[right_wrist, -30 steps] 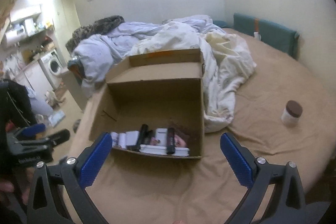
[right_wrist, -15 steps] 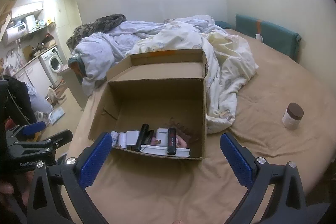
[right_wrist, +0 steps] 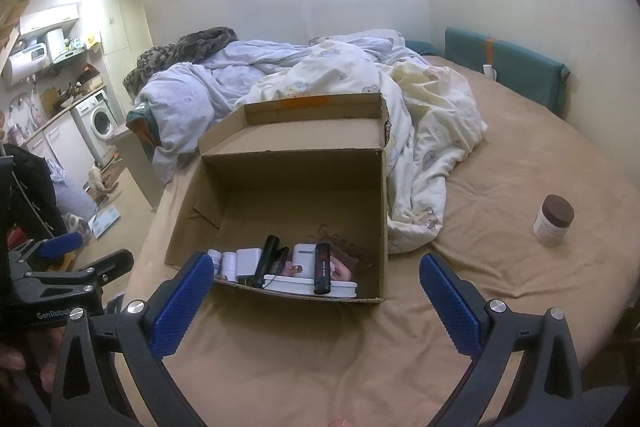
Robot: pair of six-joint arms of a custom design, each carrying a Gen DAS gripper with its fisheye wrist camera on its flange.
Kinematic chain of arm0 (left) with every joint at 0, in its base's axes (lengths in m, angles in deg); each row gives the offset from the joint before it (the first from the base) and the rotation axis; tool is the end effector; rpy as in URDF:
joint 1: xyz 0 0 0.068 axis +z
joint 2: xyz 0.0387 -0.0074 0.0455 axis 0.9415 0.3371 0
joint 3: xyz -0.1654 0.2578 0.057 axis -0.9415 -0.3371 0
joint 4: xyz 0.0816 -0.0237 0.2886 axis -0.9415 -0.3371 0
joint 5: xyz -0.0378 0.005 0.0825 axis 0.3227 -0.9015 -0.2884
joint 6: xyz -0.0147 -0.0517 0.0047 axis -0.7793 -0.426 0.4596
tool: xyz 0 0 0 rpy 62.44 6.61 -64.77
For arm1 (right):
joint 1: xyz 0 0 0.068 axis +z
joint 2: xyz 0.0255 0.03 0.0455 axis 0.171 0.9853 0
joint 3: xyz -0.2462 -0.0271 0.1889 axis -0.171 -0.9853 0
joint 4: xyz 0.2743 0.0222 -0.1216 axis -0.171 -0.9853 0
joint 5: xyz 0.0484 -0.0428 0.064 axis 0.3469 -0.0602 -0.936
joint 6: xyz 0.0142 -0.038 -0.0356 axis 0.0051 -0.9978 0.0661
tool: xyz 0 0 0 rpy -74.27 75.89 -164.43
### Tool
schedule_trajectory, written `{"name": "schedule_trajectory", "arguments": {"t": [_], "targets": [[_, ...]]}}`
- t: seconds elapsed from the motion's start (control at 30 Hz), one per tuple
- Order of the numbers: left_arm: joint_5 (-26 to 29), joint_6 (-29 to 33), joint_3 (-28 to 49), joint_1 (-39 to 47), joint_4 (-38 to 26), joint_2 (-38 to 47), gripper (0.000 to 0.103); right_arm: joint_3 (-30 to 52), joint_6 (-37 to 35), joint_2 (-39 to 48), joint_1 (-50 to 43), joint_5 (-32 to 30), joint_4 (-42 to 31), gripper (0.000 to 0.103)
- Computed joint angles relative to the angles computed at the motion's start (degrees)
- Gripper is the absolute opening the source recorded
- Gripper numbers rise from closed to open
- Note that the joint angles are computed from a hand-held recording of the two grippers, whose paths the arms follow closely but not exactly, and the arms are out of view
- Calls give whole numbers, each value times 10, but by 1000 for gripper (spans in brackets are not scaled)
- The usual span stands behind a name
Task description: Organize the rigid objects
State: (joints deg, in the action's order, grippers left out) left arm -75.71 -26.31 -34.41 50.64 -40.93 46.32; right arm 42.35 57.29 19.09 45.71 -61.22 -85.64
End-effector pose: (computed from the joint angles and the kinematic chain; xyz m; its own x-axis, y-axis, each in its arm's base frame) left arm 0.2101 -0.0656 0.2849 -0.7247 -0.0040 -0.6890 -0.0152 0.9998 0.0102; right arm 0.1930 0.1259 0.2915 -0.6427 0.0017 -0.7661 -0.1259 0.9862 0.1078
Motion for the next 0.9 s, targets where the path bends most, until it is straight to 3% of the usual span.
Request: {"name": "schedule_trajectory", "arguments": {"t": [0.9], "targets": [[-3,-4,2,-3,-3,1,102,1,3,1,6,5,-2,103]]}}
